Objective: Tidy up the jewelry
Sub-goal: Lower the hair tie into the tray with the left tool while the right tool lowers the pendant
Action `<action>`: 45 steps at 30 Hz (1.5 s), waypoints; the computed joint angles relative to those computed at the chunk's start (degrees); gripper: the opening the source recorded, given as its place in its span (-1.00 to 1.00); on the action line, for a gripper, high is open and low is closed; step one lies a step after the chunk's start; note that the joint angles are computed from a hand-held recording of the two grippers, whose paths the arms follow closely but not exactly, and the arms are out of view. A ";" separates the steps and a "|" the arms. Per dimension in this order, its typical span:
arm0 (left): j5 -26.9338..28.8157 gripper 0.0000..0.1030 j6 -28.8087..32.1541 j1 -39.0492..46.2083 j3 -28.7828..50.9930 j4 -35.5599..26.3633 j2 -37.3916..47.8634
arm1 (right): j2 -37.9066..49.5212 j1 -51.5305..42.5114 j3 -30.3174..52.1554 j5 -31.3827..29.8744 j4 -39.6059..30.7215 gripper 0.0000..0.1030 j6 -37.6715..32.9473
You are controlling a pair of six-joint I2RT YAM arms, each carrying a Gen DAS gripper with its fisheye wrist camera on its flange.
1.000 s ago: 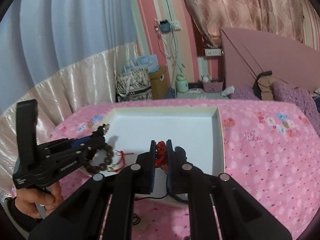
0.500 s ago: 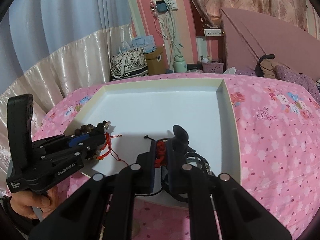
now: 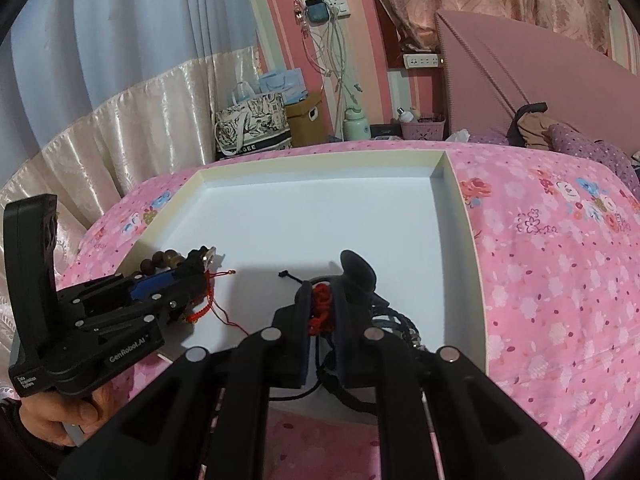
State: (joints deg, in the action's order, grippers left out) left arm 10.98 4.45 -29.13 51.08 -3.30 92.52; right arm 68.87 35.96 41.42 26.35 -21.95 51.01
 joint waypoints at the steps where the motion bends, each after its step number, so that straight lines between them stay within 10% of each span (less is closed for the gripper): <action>1: 0.03 -0.54 0.06 0.03 0.04 -0.08 0.00 | 0.16 0.07 0.14 0.28 -0.15 -0.82 0.01; 13: 0.76 -0.46 0.20 0.50 0.29 -0.49 0.04 | 0.40 -0.42 -0.25 0.57 0.69 -0.80 0.44; 18: -0.04 -0.02 0.72 -0.11 -0.55 0.21 -0.78 | -0.13 -0.46 -1.00 0.70 1.63 -0.76 1.09; 21: 0.35 0.10 0.98 -0.02 -0.73 0.31 -0.94 | -0.45 -0.32 -1.31 0.67 2.53 -0.44 0.85; 23: 0.45 0.19 1.03 0.04 -1.08 0.59 -1.30 | -0.31 0.79 -0.62 3.14 1.10 0.14 1.62; 28: 0.06 0.51 0.81 0.01 -2.42 1.95 -2.74 | -2.02 1.29 -1.24 4.73 0.78 0.20 2.08; 45: 2.63 0.61 -0.69 1.23 -4.40 2.87 -6.48 | -7.30 1.81 -3.33 6.58 -0.54 0.41 3.24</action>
State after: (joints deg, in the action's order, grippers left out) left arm 13.60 3.76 -27.90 46.68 -0.44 86.04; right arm 61.56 37.78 38.09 32.93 -22.49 54.25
